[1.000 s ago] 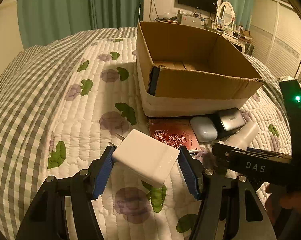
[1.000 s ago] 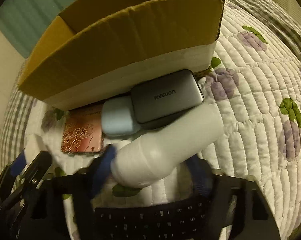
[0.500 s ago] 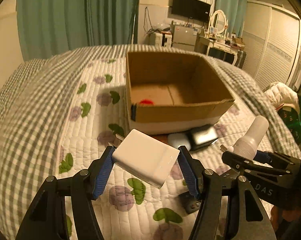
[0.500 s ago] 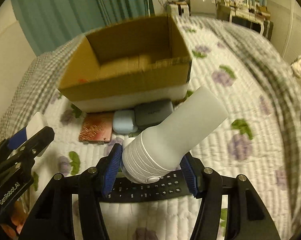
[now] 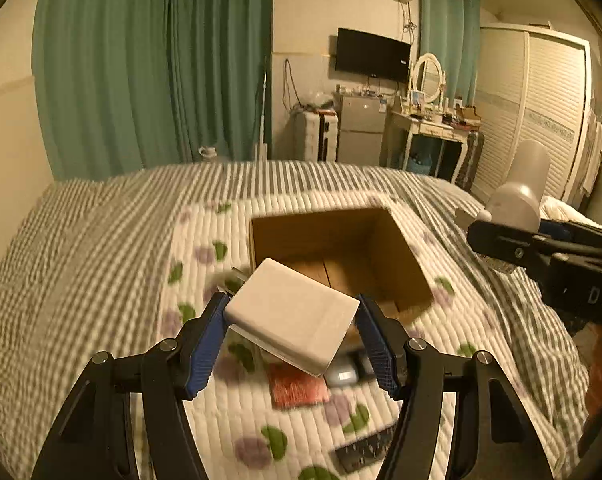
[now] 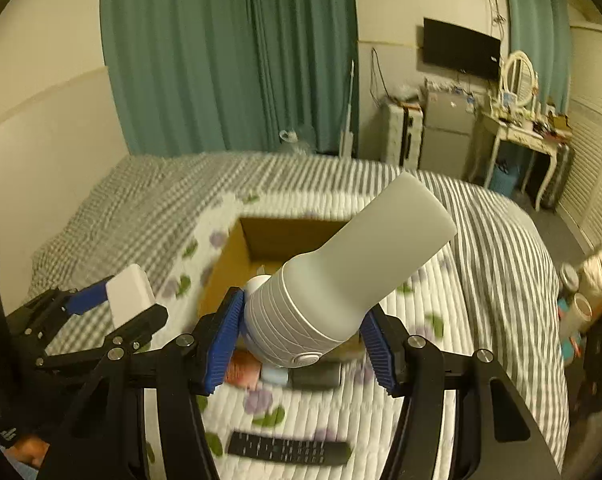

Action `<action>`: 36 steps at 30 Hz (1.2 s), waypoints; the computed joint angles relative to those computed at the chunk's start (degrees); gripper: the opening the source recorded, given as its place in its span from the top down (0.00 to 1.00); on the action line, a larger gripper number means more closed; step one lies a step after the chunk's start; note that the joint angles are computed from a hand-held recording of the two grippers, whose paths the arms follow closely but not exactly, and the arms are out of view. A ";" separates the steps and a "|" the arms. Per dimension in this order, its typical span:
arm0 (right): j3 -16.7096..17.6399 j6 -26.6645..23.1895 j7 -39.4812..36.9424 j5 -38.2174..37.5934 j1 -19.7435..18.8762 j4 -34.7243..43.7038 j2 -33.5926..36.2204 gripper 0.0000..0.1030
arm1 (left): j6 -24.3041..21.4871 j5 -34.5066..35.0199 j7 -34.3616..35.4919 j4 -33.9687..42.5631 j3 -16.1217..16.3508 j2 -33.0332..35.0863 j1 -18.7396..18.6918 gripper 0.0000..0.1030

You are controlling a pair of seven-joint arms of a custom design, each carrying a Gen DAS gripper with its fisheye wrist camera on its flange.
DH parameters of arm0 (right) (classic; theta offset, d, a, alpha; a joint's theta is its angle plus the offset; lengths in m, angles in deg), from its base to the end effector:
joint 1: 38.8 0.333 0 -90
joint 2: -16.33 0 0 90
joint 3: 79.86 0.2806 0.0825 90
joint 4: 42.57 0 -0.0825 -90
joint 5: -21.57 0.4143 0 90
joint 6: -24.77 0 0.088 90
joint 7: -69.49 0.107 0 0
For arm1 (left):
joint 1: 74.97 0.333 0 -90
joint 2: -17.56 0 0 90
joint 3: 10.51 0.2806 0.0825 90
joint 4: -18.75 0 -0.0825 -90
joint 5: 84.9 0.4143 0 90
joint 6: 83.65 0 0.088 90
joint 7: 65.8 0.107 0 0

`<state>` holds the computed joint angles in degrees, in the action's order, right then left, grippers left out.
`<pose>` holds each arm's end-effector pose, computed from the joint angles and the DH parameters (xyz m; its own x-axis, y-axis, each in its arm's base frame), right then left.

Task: Organize rigid objects
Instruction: 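Carry the white block into the box and release with left while right carries the device, then lower the white device into the box and open the right tool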

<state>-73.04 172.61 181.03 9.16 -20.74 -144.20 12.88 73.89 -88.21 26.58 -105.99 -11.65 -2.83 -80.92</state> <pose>0.5653 0.2686 0.6379 0.2214 -0.9728 -0.0677 -0.6317 -0.0902 -0.7699 0.5358 -0.0655 0.6083 -0.1327 -0.9910 0.0158 -0.5952 0.0669 -0.8008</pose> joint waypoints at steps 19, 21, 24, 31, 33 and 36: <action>-5.21 -5.33 -19.52 8.09 0.70 23.43 22.55 0.44 | -3.45 7.27 -7.28 26.41 -5.98 28.85 4.69 0.37; -5.45 -5.46 -20.64 9.20 0.51 24.09 23.95 0.44 | -3.18 8.31 -7.75 27.04 -6.26 30.25 4.73 0.37; -5.63 -4.76 -21.97 10.55 0.33 23.40 24.70 0.44 | -3.11 9.60 -8.16 27.23 -6.63 31.22 4.62 0.37; -6.15 -4.58 -23.56 11.65 0.54 24.18 26.45 0.44 | -2.67 11.72 -9.82 28.26 -6.55 32.71 4.26 0.34; -6.29 -4.83 -23.61 11.54 0.72 24.35 26.65 0.44 | -2.45 12.65 -10.89 28.08 -6.33 32.27 4.25 0.31; -6.46 -5.34 -23.73 10.97 1.12 24.67 27.08 0.44 | -2.10 12.99 -11.57 28.04 -6.24 31.72 4.58 0.30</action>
